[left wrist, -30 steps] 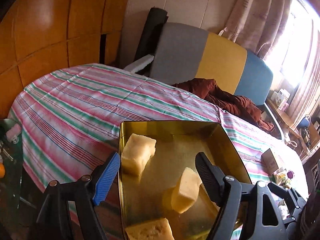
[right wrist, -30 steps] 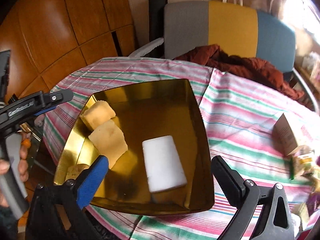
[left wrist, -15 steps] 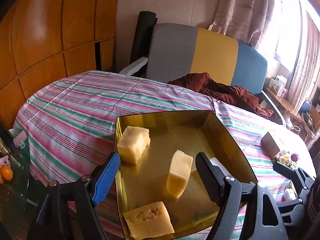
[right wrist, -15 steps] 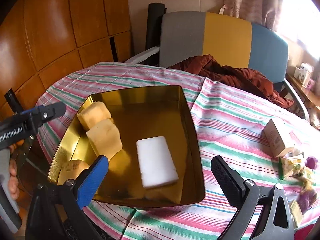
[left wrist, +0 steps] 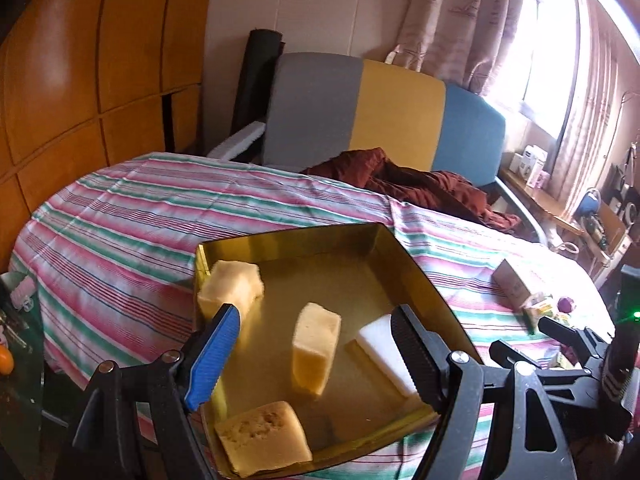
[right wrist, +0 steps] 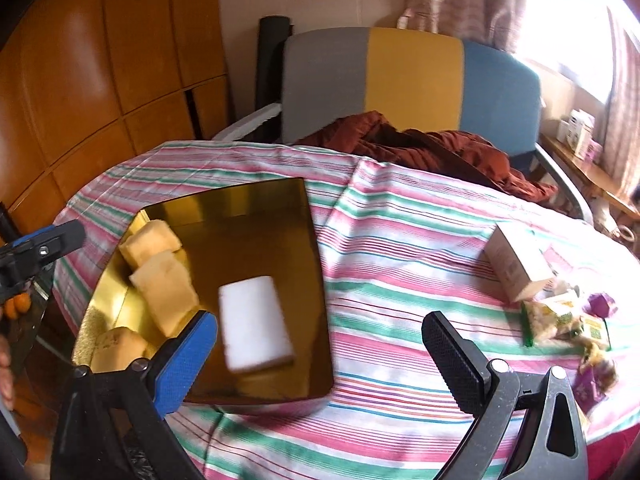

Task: Organize objects
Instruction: 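Move both open tools back to the pile of items, then grasp the clear plastic bag with the left tool while the right tool grasps the purple packet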

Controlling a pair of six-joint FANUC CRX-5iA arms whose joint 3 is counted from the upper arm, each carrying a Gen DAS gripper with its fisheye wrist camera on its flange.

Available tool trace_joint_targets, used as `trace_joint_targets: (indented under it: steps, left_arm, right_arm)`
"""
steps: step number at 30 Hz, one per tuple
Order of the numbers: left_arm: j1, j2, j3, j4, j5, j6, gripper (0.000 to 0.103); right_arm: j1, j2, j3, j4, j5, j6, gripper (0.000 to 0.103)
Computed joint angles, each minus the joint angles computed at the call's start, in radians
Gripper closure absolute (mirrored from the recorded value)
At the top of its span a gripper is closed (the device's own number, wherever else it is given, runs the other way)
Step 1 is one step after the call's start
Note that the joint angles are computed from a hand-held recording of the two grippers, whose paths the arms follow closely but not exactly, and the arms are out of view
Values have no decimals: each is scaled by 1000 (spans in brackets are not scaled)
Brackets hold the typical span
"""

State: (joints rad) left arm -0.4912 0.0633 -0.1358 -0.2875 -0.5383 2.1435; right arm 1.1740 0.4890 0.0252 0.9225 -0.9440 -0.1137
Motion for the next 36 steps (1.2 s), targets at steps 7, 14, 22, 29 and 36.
trace_joint_targets:
  steps: [7,14,22,29,36]
  left_arm:
    - [28,-4,-62,218,105,-187,24]
    - [-12,57,-86,583,160,-642,24]
    - [-130,231,44,795,21,-1006,24]
    - [-207,435,242,890,-182,-1110,30]
    - [-250,602,435,935,-346,-1060,37]
  right_arm:
    - [-4,-89,-124,-24,-60,-97,0]
    - [-6,-255,-308,-39,-174,-279,0]
    - [22,-446,-494,-117,-356,-523,0]
    - [32,-556,-634,-117,-304,-726,0]
    - [35,-586,-694,-41,-259,-822,0]
